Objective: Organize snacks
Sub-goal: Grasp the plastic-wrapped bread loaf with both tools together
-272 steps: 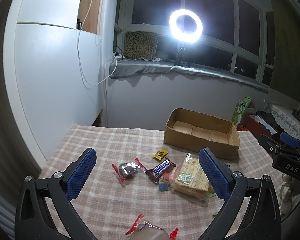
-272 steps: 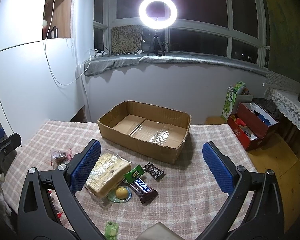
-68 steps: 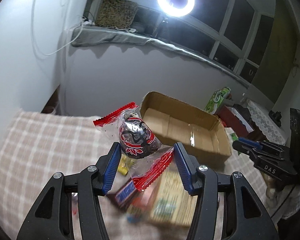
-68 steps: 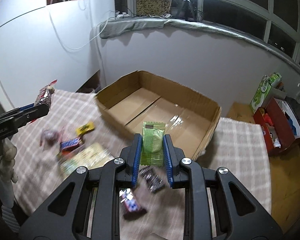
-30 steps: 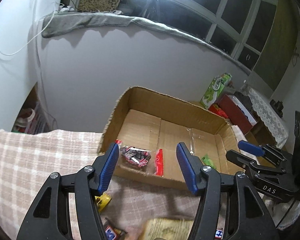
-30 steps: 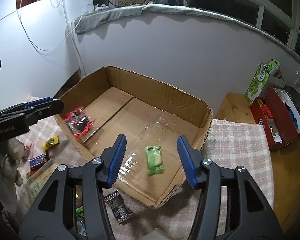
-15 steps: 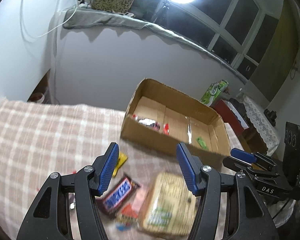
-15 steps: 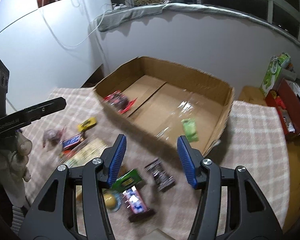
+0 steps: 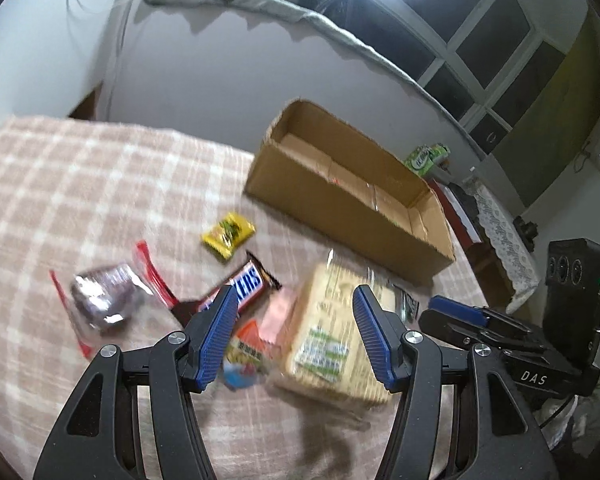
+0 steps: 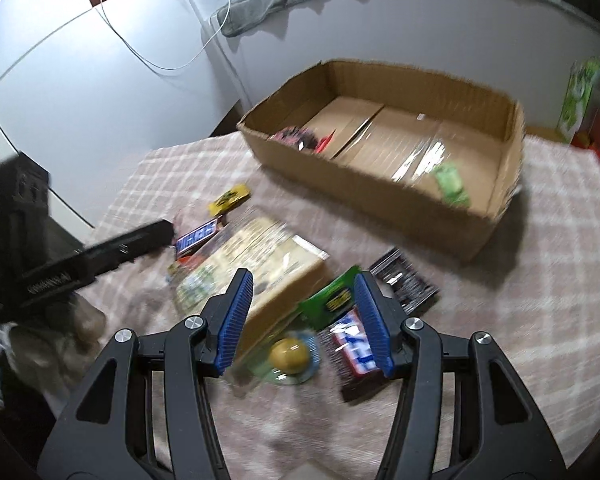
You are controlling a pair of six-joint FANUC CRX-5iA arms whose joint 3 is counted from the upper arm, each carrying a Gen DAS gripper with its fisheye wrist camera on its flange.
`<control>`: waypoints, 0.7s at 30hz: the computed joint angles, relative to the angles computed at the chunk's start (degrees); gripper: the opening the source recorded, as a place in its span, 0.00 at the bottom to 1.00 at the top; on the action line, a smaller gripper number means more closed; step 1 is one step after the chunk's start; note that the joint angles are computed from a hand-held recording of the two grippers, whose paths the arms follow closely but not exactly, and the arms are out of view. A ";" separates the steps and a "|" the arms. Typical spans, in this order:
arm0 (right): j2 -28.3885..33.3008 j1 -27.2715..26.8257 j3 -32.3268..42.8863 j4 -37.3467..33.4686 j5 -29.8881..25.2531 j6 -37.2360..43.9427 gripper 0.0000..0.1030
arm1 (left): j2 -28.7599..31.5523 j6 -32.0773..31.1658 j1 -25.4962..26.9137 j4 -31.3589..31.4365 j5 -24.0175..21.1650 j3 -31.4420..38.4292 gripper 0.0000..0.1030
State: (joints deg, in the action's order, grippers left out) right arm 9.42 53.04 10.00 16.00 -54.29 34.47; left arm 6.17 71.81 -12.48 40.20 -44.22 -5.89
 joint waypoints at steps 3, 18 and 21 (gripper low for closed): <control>-0.01 -0.11 -0.02 -1.86 0.81 0.31 0.53 | 0.63 -1.27 -0.05 2.03 -1.01 -0.48 0.57; 0.77 -3.74 1.89 -15.39 3.76 4.72 0.38 | 1.80 -6.66 -0.90 6.30 -4.39 -1.75 0.51; 1.54 -3.73 2.68 -15.91 2.99 5.22 0.38 | 1.46 -6.83 -1.27 5.59 -4.20 -1.84 0.51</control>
State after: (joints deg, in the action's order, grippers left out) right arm 10.96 49.31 12.68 0.09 -51.31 39.69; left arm 7.63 64.98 -13.75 45.79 -48.42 -7.73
